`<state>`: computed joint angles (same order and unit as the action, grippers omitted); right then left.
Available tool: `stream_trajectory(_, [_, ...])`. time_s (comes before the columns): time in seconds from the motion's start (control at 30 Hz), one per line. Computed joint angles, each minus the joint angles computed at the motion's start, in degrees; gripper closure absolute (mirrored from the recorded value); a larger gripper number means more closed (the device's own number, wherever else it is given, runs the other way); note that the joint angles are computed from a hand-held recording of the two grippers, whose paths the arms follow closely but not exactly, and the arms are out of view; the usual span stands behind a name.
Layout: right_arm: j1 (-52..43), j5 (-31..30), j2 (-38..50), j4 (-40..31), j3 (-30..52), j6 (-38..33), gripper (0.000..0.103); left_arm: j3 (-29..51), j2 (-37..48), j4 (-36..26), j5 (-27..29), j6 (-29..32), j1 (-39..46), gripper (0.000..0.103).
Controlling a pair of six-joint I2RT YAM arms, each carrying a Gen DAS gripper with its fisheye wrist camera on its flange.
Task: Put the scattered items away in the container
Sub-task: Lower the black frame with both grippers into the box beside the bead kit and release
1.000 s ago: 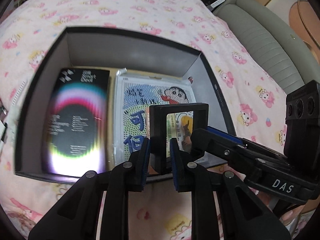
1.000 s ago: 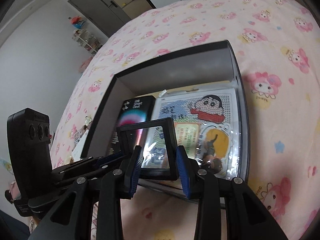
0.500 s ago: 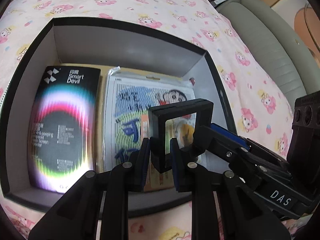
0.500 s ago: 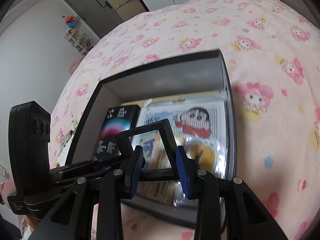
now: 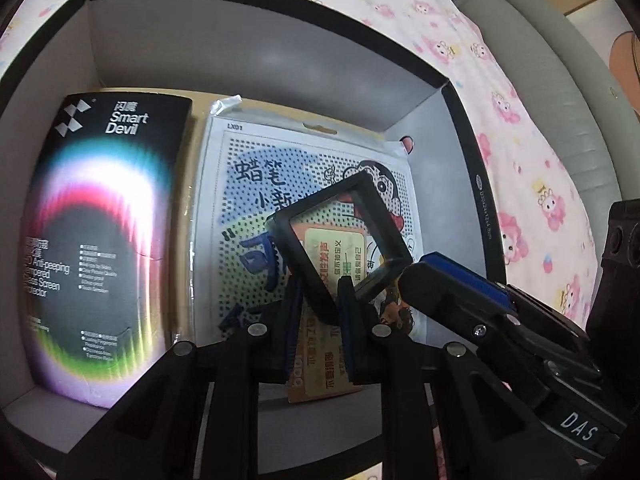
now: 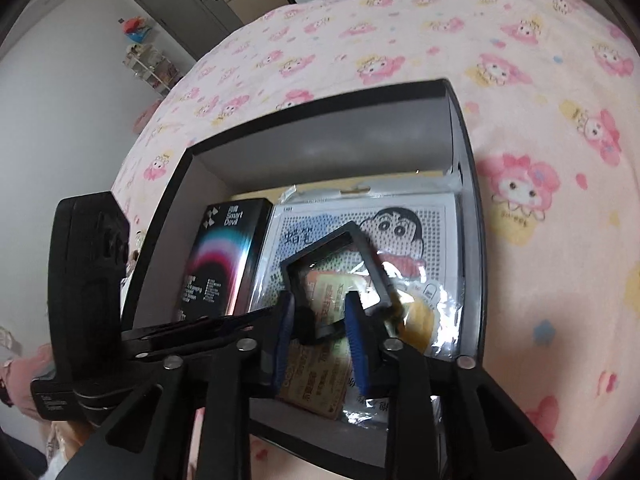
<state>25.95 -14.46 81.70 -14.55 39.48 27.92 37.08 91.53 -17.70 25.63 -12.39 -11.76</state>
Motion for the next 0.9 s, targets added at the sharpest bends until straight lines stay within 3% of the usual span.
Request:
stream_trajectory(0.37, [0.6,4.1,-3.6,0.7,-1.9,0.5,0.083,-0.6,-4.1,-2.0,-1.9,0.3,1.1,0.087])
stream_trajectory(0.5, [4.7,21.2,-8.9,-1.4,-2.5,-0.6,0.083,-3.2,-10.1,-0.4,-8.1,-4.6,2.1,0.087])
stream_trajectory(0.53, [5.0,22.6,-9.3,-1.6,-2.6,-0.8,0.083,-3.5,-10.6,-0.2,-9.0,-4.9,2.0,0.087])
stream_trajectory(0.7, [2.6,15.2,-6.3,-1.4,-2.2,-0.5,0.083,-1.7,-7.3,-1.0,-13.3,-3.6,-1.6,0.087])
stream_trajectory(0.8, [4.3,17.9,-4.3,-3.3,-0.9,-0.5,0.083,-1.1,-5.6,0.0,-10.9,-4.2,-2.4,0.087])
stream_trajectory(0.9, [5.3,19.6,-3.5,-4.2,-0.4,0.7,0.083,1.1,-3.2,0.7,-13.0,-5.2,-3.9,0.087])
